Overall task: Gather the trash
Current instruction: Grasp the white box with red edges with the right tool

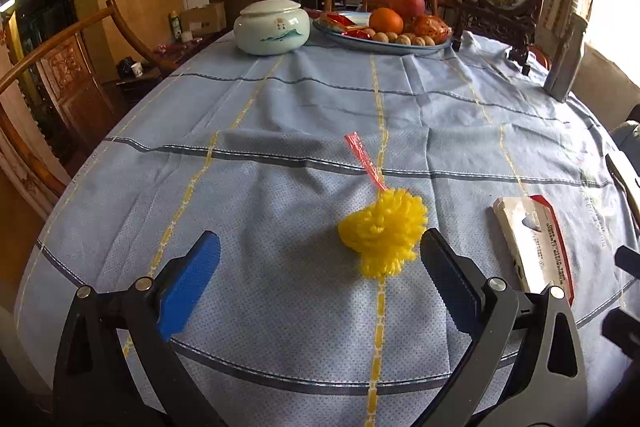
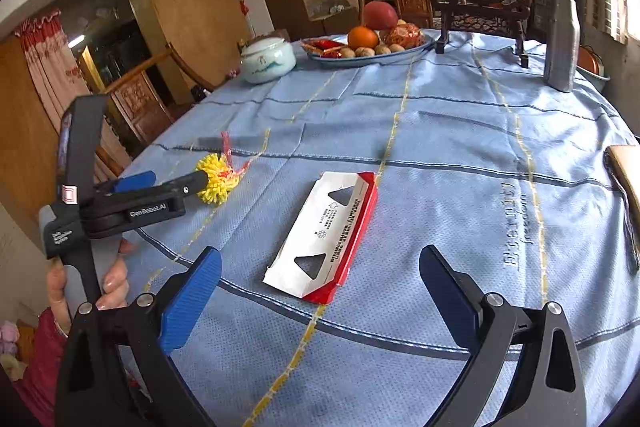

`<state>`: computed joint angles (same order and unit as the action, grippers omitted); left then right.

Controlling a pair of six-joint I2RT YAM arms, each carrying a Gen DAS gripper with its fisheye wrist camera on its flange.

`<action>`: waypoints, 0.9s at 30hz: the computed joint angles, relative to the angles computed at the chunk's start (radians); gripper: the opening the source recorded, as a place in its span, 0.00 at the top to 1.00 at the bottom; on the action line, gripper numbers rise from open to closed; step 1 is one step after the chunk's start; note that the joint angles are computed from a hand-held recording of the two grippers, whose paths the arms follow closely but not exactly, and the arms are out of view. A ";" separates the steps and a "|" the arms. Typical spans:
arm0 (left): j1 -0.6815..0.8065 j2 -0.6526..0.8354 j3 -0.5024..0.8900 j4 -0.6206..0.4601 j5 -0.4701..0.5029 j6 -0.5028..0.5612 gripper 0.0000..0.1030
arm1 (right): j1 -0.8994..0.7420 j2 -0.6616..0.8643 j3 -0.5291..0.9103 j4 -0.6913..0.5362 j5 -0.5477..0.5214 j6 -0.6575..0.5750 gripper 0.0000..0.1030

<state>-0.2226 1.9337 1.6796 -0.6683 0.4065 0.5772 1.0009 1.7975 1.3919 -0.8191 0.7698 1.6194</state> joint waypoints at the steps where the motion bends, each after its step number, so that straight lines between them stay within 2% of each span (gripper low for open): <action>1: 0.004 0.015 0.023 -0.021 0.013 -0.007 0.07 | -0.019 0.010 0.013 0.010 -0.027 -0.037 0.05; 4: 0.010 0.061 0.087 -0.078 0.033 -0.032 0.07 | -0.092 0.064 0.079 0.007 -0.127 -0.140 0.06; 7: 0.014 0.060 0.083 -0.074 0.044 -0.038 0.07 | -0.146 0.102 0.108 0.030 -0.214 -0.222 0.06; 11: 0.017 0.033 0.046 -0.043 0.055 -0.035 0.07 | -0.190 0.141 0.124 0.035 -0.289 -0.262 0.05; 14: 0.021 0.032 0.045 -0.044 0.062 -0.037 0.07 | -0.194 0.168 0.166 -0.042 -0.283 -0.261 0.06; 16: 0.021 0.034 0.048 -0.048 0.065 -0.034 0.07 | -0.202 0.155 0.144 -0.068 -0.285 -0.250 0.07; 18: 0.021 0.032 0.044 -0.046 0.066 -0.031 0.07 | -0.202 0.127 0.107 -0.130 -0.257 -0.184 0.08; 20: 0.021 0.030 0.043 -0.046 0.068 -0.027 0.07 | -0.187 0.091 0.069 -0.183 -0.216 -0.117 0.15; 23: 0.016 0.028 0.039 -0.047 0.061 -0.019 0.07 | -0.168 0.016 -0.012 -0.116 -0.185 -0.117 0.15; 27: 0.004 0.024 0.029 -0.041 0.037 -0.006 0.07 | -0.174 0.046 0.035 -0.107 -0.162 -0.210 0.15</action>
<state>-0.2189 1.9575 1.7085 -0.7093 0.4434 0.5708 0.8265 1.8434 1.4265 -0.9256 0.6082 1.4096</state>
